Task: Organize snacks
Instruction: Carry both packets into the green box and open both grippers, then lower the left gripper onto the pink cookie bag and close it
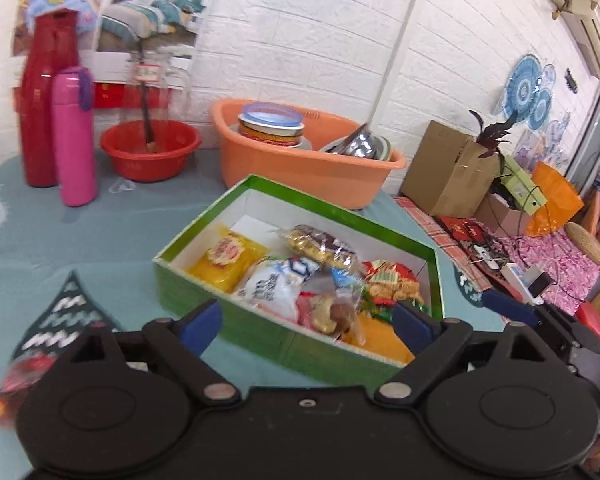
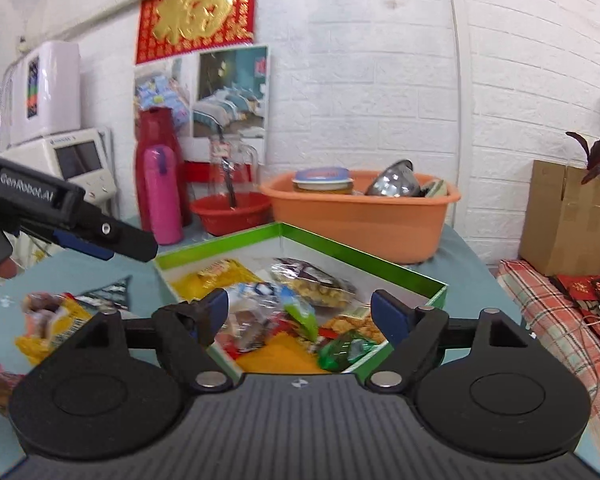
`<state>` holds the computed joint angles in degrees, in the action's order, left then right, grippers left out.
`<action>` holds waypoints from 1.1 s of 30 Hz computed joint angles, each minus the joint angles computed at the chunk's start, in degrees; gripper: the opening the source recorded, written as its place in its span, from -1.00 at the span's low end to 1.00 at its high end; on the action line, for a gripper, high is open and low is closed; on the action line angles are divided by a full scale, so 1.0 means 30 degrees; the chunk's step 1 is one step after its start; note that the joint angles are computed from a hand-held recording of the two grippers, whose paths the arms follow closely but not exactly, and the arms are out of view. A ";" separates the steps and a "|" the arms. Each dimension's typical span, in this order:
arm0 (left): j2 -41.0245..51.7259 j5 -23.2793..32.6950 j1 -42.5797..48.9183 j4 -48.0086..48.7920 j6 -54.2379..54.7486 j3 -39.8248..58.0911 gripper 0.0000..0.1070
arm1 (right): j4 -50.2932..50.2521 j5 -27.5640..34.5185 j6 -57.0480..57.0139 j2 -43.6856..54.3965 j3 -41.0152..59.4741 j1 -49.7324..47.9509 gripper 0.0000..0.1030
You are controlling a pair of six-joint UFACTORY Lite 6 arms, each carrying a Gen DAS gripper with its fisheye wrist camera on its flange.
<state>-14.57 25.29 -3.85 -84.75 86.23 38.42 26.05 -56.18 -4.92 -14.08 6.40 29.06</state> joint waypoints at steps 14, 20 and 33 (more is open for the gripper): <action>-0.6881 1.0337 1.6347 0.6773 0.2356 -0.7704 0.93 | 0.3026 -0.1590 0.3374 0.4785 0.0683 1.0794 1.00; -0.3392 1.2205 1.9807 0.7669 0.5010 -0.7397 0.93 | 0.1390 -0.0690 0.3538 0.8391 0.3523 1.1358 1.00; 0.0624 1.0462 1.7844 0.6190 0.6677 -0.6167 0.93 | -0.6160 0.2122 0.3937 1.1564 0.7968 0.7233 1.00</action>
